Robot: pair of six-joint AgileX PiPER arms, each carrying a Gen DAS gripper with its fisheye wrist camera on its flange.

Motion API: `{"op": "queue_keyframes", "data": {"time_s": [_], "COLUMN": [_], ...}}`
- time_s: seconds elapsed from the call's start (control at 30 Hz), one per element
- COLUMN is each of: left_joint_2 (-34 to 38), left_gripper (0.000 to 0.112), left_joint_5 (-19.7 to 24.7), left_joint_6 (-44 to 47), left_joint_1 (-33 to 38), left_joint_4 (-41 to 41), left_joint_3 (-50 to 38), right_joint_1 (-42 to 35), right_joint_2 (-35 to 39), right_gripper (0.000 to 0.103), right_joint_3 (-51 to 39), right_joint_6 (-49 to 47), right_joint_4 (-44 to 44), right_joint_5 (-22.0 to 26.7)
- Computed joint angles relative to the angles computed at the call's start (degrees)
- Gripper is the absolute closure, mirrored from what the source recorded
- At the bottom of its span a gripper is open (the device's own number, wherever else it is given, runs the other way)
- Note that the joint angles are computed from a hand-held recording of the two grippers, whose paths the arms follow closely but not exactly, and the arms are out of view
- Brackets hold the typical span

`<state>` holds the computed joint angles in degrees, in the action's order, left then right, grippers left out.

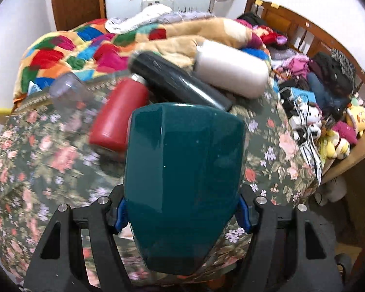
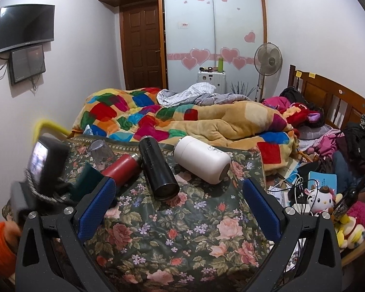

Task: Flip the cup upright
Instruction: 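Lift the green mug with the left tool and turn it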

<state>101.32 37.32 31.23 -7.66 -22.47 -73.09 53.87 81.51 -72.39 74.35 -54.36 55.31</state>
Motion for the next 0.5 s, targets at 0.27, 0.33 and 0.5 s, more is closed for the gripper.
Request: {"op": "queue_keyframes", "data": {"time_s": [0.27,0.33,0.5], "left_joint_2": [5.7,6.4,8.4], "left_gripper": [0.045,0.045,0.045], "left_joint_5": [-2.3,-3.3,-3.2], "left_joint_6": [-7.4,-9.0,-9.8], "left_joint_1": [-4.4,-5.2,-6.0], "left_joint_4": [5.6,7.5,8.3], "left_joint_3": [0.1,0.1,-1.3], "right_joint_1": [-0.8,-1.2,-2.2], "right_joint_2": [-1.2,-1.3,-1.0], "right_gripper": [0.0,0.0,0.0], "right_joint_3": [2.5,2.9,3.5], "right_joint_6": [-0.1,-0.1,-1.0], "right_joint_4": [0.8,1.4,2.7], "right_joint_5": [-1.5,-2.1,-3.2]}}
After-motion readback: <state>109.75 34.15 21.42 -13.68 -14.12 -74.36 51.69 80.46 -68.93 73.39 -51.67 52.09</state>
